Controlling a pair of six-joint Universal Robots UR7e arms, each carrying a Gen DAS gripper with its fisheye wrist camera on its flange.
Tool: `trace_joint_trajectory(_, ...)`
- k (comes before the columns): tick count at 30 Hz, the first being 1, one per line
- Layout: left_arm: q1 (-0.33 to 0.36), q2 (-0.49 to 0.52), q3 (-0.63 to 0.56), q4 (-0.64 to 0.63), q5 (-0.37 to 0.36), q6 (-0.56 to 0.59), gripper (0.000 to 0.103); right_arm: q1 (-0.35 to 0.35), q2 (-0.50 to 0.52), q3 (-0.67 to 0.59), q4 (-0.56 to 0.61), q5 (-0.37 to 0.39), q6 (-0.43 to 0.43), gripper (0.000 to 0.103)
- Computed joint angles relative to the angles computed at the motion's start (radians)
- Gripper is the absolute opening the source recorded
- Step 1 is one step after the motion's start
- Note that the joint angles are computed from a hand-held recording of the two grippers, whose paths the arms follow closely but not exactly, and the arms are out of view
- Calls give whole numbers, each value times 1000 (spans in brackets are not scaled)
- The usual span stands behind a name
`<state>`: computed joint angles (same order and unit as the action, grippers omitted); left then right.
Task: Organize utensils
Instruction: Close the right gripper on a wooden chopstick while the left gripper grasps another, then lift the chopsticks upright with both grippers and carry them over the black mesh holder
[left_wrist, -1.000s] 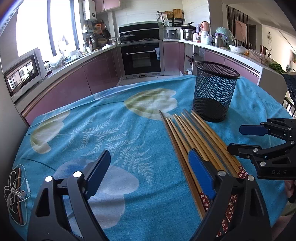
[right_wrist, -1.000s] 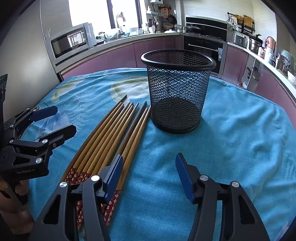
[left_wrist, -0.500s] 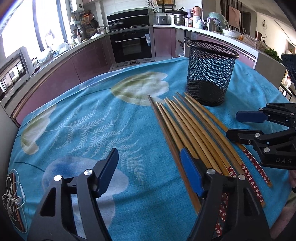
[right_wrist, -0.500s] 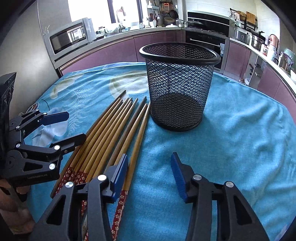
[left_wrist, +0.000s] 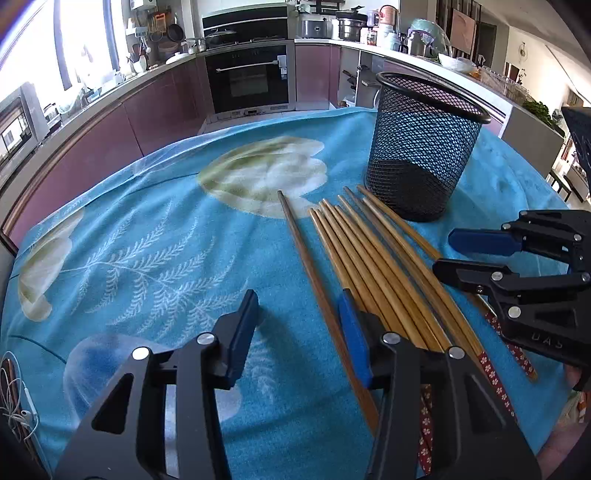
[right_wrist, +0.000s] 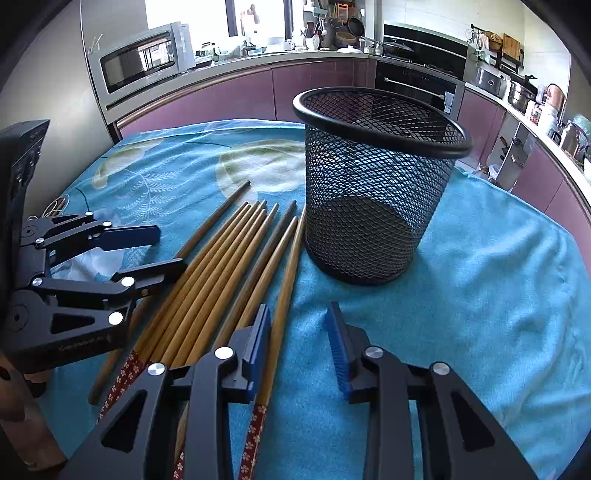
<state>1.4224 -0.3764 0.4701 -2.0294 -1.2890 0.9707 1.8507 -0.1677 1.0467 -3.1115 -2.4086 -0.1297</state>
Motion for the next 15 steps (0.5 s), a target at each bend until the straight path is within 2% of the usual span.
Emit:
trace_joint_trajectory(1,-2,11,-19,12,2,-2,38,-2,-5,5,5,14,8,14)
trace_joint_trajectory(3,-6,23,-41,35,3,-11,24,-4,-15,17,10,39,23,8)
trace_joint_trajectory(6,-11,21,-29,32,4,-23,12,-9,-31,44,-4,73,38,7)
trace_joint_trajectory(15,-8,20,-64,75,-30,-103,8,-1,-66,113,-88,125,7,6)
